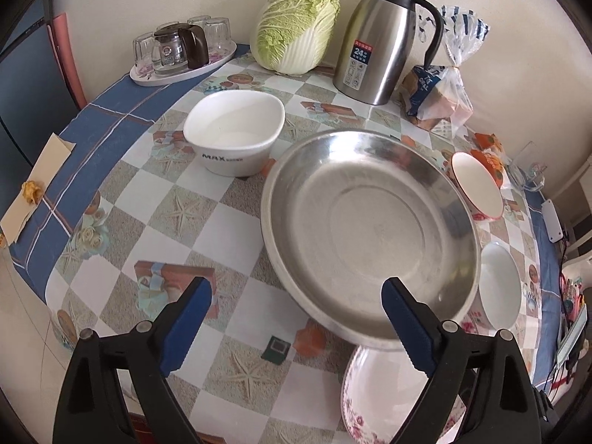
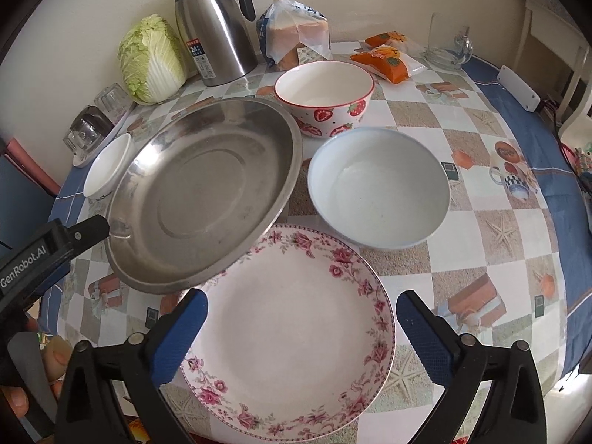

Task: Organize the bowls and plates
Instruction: 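Move both grippers to the rim of the pink-floral plate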

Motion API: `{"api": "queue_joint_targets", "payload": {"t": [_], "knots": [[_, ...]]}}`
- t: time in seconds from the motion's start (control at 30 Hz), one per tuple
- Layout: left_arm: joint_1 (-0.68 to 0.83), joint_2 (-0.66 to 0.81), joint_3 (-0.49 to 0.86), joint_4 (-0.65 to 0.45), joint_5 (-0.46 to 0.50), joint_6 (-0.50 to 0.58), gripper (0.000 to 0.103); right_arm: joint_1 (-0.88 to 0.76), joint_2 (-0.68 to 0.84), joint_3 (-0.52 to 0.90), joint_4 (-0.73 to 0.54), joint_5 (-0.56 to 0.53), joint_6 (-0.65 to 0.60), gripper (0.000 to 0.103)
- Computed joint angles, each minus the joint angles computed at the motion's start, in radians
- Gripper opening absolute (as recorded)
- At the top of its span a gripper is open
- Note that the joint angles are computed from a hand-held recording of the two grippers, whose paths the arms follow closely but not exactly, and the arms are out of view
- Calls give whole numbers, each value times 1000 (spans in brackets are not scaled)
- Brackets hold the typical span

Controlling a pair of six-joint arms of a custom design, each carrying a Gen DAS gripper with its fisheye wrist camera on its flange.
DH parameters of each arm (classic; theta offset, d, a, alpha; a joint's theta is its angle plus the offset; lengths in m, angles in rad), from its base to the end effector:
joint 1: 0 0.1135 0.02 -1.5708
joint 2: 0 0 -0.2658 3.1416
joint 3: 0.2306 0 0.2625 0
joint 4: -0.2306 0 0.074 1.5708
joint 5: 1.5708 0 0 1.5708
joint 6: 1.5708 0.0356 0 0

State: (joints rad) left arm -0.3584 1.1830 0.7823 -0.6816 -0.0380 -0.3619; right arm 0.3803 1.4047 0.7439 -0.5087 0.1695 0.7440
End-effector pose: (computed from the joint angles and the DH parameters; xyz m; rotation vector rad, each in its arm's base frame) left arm 0.2155 -0.0793 0.2184 -0.0173 2.6652 -0.1867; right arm 0.2411 0.0899 0.1657 0.5365 2.6584 0.0990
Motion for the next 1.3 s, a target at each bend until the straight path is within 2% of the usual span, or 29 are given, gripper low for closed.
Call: {"api": "queue_joint_targets", "payload": {"t": [0.13, 0.33, 0.53, 0.7, 0.87, 1.07, 1.3], "knots": [[-21, -29, -34, -23, 28, -14, 94, 6, -52, -63, -5, -7, 45, 103], [-53, -41, -52, -34, 38, -39, 94, -49, -124, -155, 16, -77, 86, 103], [-88, -13, -58, -37, 63, -41, 94, -139, -113, -201, 45, -157, 73, 103], [-145, 40, -54, -37, 106, -35, 94, -192, -105, -222, 60, -192, 55, 103], [-197, 102, -48, -22, 111, -35, 94, -254, -93, -241, 74, -228, 32, 103], [-189, 152, -54, 21, 150, -41, 94, -302, -85, -244, 101, -232, 2, 103], [-202, 207, -49, 70, 147, -63, 94, -312, -35, -208, 147, -248, -25, 99]]}}
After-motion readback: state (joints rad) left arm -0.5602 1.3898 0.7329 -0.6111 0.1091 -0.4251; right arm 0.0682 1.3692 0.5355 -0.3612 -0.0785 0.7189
